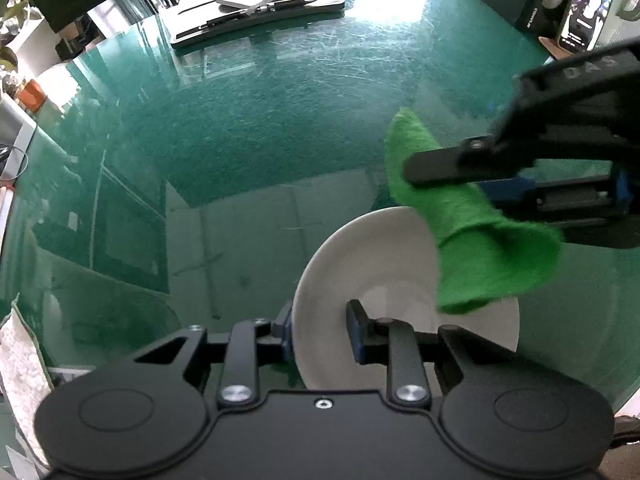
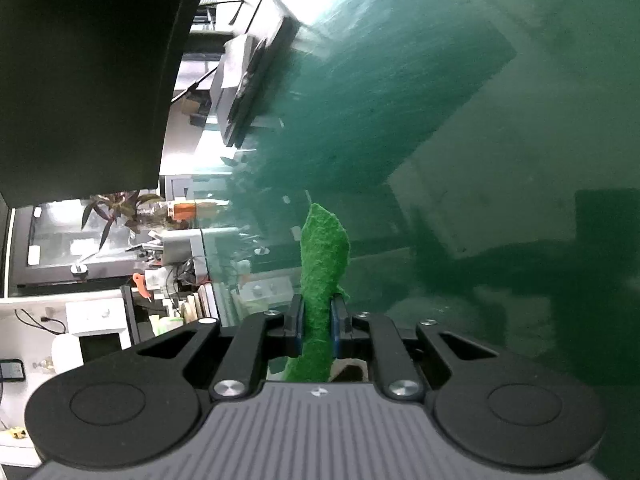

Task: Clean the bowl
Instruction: 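Wipe the cloth over the bowl rim toward the left gripper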

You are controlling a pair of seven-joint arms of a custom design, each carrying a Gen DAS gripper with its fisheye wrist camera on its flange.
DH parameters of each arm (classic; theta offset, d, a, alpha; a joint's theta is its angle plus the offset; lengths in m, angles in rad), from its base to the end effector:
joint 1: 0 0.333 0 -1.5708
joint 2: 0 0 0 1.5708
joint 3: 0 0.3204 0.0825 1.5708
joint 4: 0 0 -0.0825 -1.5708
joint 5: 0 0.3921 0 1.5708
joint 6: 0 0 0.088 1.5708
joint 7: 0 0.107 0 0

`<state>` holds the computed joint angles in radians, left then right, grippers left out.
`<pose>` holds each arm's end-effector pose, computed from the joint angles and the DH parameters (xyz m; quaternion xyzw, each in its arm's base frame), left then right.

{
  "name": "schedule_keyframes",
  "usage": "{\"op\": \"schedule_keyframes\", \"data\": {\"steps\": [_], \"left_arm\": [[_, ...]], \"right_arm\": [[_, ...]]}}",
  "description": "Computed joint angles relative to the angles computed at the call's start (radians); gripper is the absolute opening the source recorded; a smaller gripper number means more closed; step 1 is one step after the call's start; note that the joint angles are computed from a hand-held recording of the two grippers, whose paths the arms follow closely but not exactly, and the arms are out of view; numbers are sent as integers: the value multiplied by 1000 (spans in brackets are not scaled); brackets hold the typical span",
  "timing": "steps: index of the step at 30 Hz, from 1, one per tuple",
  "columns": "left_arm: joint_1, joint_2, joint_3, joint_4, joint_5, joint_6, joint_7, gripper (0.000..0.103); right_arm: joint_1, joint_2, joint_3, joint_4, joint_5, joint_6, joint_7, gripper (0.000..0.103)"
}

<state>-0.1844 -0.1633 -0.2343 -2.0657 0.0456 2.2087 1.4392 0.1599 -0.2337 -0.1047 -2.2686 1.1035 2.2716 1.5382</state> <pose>0.4952 -0.2252 0.5350 -0.5818 0.7984 -0.1119 0.1073 0.5087 0.0481 0.4908 -0.4251 0.7807 0.2532 0.3817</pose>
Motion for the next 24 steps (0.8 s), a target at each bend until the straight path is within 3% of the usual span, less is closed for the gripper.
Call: {"op": "schedule_keyframes", "data": {"steps": [8,24], "left_arm": [[-1,-5,2,-6,-11,6,19,32],[-1,1,3,-2,-18,6,34,32]], "right_arm": [[-38,-66,-30,-44,-133,-72,73,13],[-13,-64,-28,-44,-129,-38,72,16]]}}
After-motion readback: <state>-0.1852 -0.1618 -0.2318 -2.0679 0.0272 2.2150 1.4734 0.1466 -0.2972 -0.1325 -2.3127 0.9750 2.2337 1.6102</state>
